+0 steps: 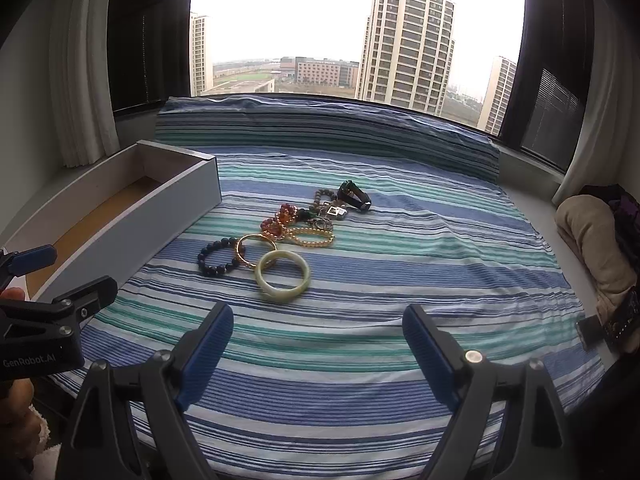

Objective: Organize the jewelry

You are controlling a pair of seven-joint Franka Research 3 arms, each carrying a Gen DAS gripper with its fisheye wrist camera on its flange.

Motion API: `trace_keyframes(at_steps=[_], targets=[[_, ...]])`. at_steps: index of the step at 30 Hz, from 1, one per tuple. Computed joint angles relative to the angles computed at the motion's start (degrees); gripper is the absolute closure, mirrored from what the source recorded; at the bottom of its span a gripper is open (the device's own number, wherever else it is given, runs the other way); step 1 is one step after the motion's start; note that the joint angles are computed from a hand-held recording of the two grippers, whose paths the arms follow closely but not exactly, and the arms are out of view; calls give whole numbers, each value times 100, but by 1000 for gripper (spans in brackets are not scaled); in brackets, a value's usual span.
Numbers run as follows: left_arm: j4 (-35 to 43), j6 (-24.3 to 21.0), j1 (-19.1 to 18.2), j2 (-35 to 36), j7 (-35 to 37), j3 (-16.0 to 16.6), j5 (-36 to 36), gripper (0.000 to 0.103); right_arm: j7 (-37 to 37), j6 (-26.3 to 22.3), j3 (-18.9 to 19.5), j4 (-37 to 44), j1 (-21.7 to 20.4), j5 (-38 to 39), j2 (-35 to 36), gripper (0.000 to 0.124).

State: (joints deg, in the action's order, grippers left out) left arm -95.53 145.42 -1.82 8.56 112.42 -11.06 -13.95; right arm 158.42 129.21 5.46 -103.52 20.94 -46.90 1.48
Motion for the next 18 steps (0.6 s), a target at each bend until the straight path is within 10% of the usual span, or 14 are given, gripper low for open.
trace_keyframes(at_steps=[18], targets=[[182,-255,-39,67,-572,59,542,0,153,-42,50,-163,-50,35,-127,35]])
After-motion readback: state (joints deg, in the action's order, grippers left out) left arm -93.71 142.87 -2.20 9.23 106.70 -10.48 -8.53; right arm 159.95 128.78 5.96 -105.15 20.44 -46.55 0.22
